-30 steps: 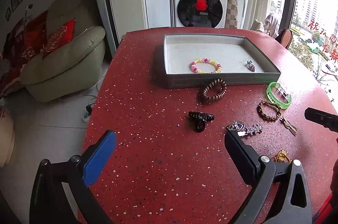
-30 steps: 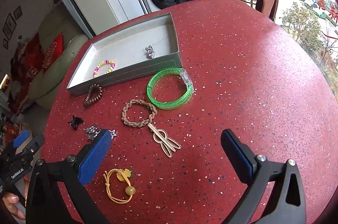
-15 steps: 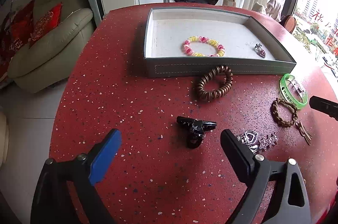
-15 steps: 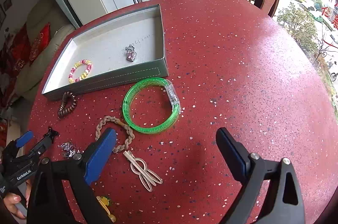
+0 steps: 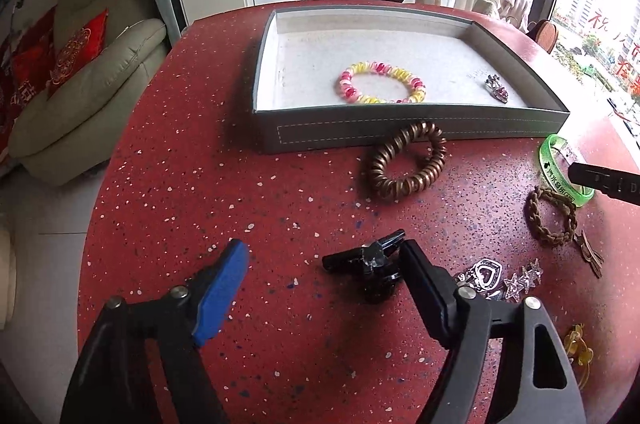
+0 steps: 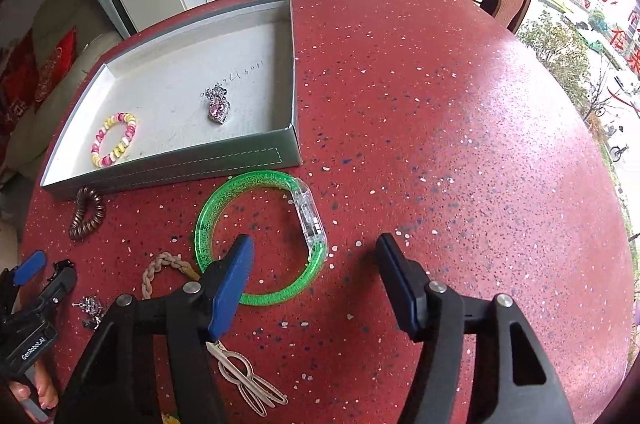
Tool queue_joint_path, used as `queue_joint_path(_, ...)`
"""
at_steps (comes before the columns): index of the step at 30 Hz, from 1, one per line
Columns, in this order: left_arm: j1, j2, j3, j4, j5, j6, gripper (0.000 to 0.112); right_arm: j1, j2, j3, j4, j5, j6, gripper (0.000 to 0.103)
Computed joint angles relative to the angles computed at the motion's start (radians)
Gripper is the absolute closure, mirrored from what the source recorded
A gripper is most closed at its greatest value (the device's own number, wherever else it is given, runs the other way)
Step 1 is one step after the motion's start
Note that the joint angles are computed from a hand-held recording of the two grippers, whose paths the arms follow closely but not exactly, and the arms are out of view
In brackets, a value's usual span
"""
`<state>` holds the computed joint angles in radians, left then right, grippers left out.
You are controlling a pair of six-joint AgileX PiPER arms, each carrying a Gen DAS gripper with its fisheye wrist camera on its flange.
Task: Organize jewelry
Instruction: 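Grasp the green bangle with the right gripper while the left gripper lifts the clip, then lower the clip and bangle into the tray and open both grippers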
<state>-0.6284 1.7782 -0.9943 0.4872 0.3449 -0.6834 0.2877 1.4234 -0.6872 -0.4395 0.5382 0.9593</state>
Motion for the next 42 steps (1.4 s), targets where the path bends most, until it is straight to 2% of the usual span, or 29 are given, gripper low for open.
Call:
queue_joint_path(2,-0.009,-0.002,-0.005,-0.011,0.003,0.020,0.029,0.033,0.017,-0.018,-0.046,0.032,0.030,0.045)
queue_joint_path(4,-0.011,-0.007,-0.002,-0.056,-0.013,0.079,0.045,0.056,0.023,-0.023,-0.076,0.048,0.045,0.054)
queue_joint_path(6,-0.022,-0.008,-0.006,-0.045,-0.011,0.077,0.058,0.063,0.018,-0.024,-0.065,0.051,0.034,0.062)
queue_joint_path(8,-0.026,-0.007,-0.013,-0.084,-0.004,0.134,0.058,0.068,0.014,-0.027,-0.053,0.058,0.023,0.070)
queue_joint_path(9,-0.022,-0.010,-0.014,-0.140,-0.006,0.198,0.058,0.070,0.010,-0.027,-0.046,0.059,0.017,0.077)
queue_joint_path(10,-0.019,-0.014,-0.013,-0.182,-0.009,0.245,0.058,0.072,0.005,-0.024,-0.039,0.057,0.012,0.089)
queue_joint_path(11,-0.015,-0.020,-0.010,-0.216,-0.011,0.281,0.058,0.066,-0.003,-0.018,-0.020,0.047,-0.004,0.090)
queue_joint_path(17,0.008,-0.098,0.004,-0.325,-0.001,0.385,0.058,-0.015,-0.087,0.017,0.159,-0.015,-0.167,0.091)
queue_joint_path(25,0.036,-0.168,-0.088,-0.428,0.075,0.507,0.058,-0.059,-0.171,-0.052,0.310,0.017,-0.338,0.091)
queue_joint_path(28,0.053,-0.163,-0.163,-0.496,0.111,0.577,0.058,-0.084,-0.153,-0.122,0.385,0.042,-0.425,0.091)
queue_joint_path(33,0.066,-0.132,-0.332,-0.450,0.158,0.551,0.058,-0.092,-0.091,-0.280,0.381,0.104,-0.470,0.091)
queue_joint_path(37,0.104,-0.052,-0.514,-0.522,0.209,0.609,0.058,-0.124,-0.001,-0.432,0.448,0.151,-0.552,0.091)
queue_joint_path(42,0.119,0.093,-0.761,-0.500,0.287,0.601,0.058,-0.133,0.121,-0.600,0.441,0.193,-0.570,0.091)
